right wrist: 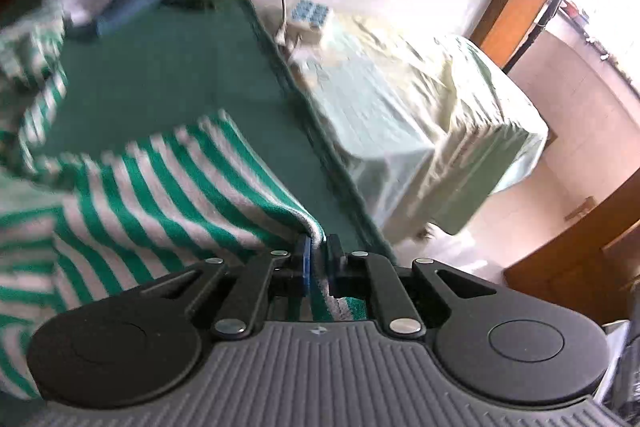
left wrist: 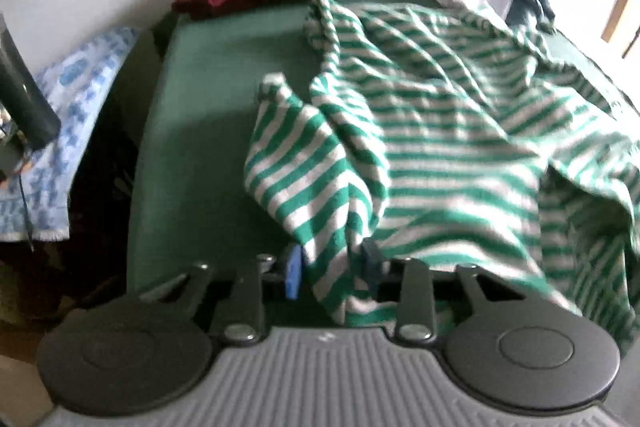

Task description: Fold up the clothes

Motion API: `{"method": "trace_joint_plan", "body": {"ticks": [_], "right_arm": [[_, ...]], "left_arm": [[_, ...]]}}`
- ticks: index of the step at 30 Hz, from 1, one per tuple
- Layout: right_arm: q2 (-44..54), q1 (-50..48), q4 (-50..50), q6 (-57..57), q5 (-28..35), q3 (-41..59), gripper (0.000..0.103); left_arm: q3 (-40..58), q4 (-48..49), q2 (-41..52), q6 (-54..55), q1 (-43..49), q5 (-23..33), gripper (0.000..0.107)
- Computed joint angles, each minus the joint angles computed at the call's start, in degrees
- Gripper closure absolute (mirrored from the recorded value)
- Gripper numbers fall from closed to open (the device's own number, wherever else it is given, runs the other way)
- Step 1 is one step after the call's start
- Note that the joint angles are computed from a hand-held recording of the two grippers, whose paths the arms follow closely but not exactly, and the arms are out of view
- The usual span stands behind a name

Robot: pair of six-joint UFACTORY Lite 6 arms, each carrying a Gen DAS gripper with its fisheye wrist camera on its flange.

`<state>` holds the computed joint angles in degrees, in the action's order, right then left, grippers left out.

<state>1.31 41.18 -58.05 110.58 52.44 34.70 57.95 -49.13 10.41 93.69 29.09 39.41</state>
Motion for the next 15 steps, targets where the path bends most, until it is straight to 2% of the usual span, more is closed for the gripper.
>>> {"method": "trace_joint_plan", "body": {"ticks": [2,3,4,5,6,7,8,10,12,14,15], "right_arm": [[6.31,2.86,0.28,-3.19,3.62,4.50,0.094],[7.47,4.01,0.98,-4.50,5.99,6.62,0.087],[8.76,5.16,1.36,-5.38,8.31,8.69,0.076],[10.06,6.24,1.65,-6.29,10.62,10.79,0.070],[10.53,7.75,1.49,-5.10,14.23,12.39,0.056],[10.92,9.20,1.13,-3.62,18.11,14.36,0.047],[10.14,10.21,0.36,-2.14,19.59,15.59,0.045],[7.34,12.64,-1.49,1.08,15.36,17.92,0.044],[3.19,13.08,-4.19,3.99,3.65,18.38,0.045],[4.81,12.77,-3.51,2.91,-8.34,21.14,0.049],[6.64,11.94,-3.73,1.73,-12.83,21.76,0.052]], "left_arm": [[1.92,1.24,0.92,-0.42,1.76,1.50,0.050],[2.91,-0.23,1.28,0.54,3.14,2.35,0.047],[4.55,-2.30,2.02,1.09,4.89,3.88,0.043],[7.20,-3.77,3.50,-0.12,6.36,5.79,0.033],[10.16,-5.26,6.44,-2.16,6.54,6.72,0.023],[13.21,-6.68,9.36,-4.37,6.69,7.65,0.020],[16.38,-8.03,12.27,-6.74,6.81,8.58,0.021],[22.48,-8.93,18.45,-10.29,5.80,8.97,0.029],[25.79,-8.66,22.99,-12.20,2.87,7.01,0.051],[27.33,-8.74,26.03,-13.57,-0.21,4.56,0.059],[25.80,-10.65,25.48,-11.52,-1.03,3.04,0.059]]}}
